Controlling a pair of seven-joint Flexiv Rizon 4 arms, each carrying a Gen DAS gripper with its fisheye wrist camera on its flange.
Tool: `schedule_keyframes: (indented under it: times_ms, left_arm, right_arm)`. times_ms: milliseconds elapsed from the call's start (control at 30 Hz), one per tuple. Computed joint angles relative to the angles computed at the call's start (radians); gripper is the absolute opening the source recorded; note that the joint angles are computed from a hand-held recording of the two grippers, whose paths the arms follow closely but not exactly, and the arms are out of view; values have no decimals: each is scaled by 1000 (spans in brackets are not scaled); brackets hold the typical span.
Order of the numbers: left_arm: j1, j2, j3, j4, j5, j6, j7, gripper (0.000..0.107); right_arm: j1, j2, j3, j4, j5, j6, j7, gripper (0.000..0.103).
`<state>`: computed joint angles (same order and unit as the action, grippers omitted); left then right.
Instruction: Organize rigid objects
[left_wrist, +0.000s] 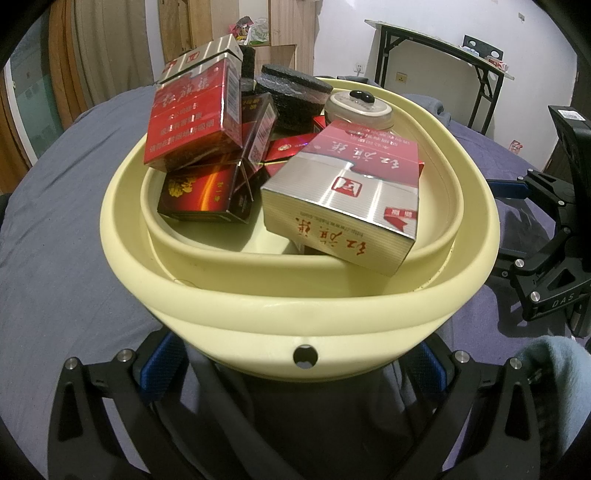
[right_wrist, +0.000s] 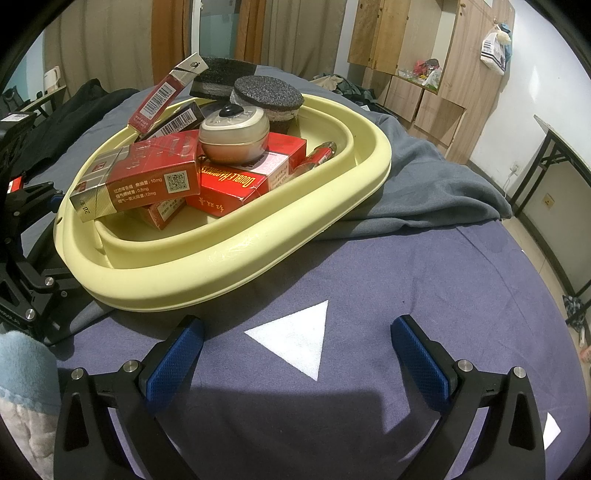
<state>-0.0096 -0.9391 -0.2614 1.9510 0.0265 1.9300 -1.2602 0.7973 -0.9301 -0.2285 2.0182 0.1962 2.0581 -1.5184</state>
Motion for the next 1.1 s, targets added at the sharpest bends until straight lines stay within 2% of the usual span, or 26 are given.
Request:
schedule_keyframes:
  times_ms: [1100]
  left_arm:
    - [-6,-2,7,-7,-3,-1,2,103]
  right_arm:
    - [8,-2,-3,-1,7,0,0,103]
